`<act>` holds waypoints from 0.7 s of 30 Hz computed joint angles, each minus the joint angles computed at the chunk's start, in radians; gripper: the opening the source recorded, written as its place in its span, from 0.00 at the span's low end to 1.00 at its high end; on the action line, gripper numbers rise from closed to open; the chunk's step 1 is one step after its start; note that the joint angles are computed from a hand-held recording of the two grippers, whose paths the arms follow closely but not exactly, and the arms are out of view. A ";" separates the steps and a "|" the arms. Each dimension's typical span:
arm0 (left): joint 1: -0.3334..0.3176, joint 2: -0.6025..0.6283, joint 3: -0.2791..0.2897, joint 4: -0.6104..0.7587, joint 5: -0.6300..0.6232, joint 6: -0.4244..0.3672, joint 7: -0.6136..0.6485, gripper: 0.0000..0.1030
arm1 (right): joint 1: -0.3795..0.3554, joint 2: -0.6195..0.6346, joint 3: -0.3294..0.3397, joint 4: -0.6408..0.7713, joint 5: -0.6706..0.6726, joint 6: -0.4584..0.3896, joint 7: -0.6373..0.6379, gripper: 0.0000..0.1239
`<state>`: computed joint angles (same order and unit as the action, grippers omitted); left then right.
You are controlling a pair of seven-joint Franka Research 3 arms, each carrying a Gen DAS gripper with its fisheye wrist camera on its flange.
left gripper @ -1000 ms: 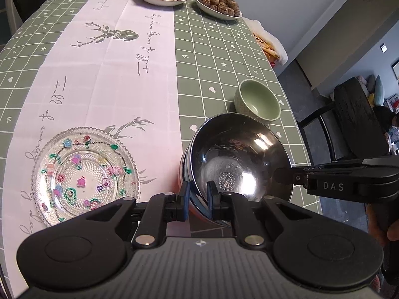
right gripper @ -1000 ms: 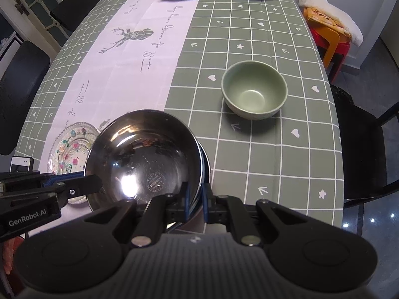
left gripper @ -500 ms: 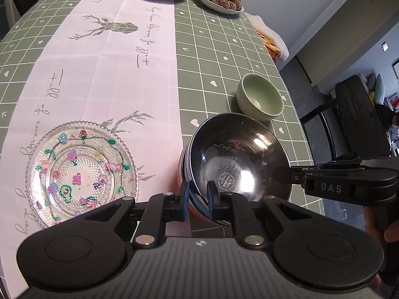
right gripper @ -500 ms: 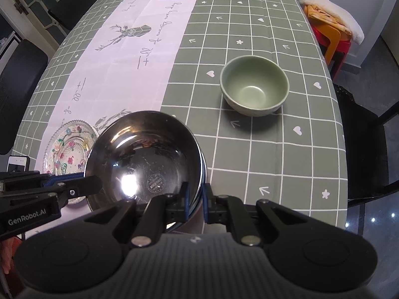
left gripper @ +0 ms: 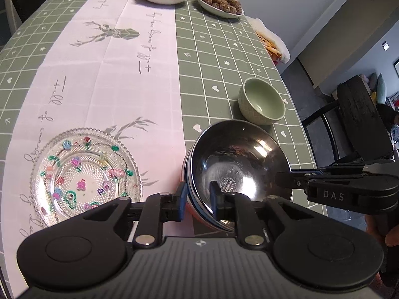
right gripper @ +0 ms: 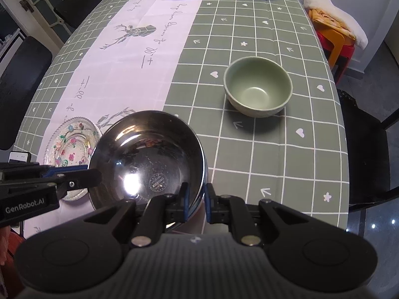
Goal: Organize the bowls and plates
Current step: 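Carry the blue bowl with the right tool and lower it into the orange bowl, then open the right tool to release the blue bowl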
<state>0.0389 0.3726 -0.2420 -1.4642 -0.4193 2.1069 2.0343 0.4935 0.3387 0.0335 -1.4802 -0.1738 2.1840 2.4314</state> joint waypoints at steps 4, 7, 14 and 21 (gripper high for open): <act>0.011 -0.006 -0.004 0.003 -0.027 0.006 0.014 0.36 | 0.007 -0.021 -0.005 -0.024 -0.026 0.032 0.022 0.29; 0.022 -0.012 -0.008 -0.001 -0.060 0.026 0.041 0.37 | 0.007 -0.034 -0.005 -0.037 -0.043 0.053 0.034 0.30; 0.033 0.026 -0.023 0.056 -0.130 0.064 0.098 0.41 | 0.000 -0.064 -0.016 -0.077 -0.103 0.124 0.100 0.43; 0.025 0.136 -0.053 0.192 -0.133 0.089 0.104 0.46 | -0.027 -0.079 -0.031 -0.114 -0.138 0.139 0.176 0.43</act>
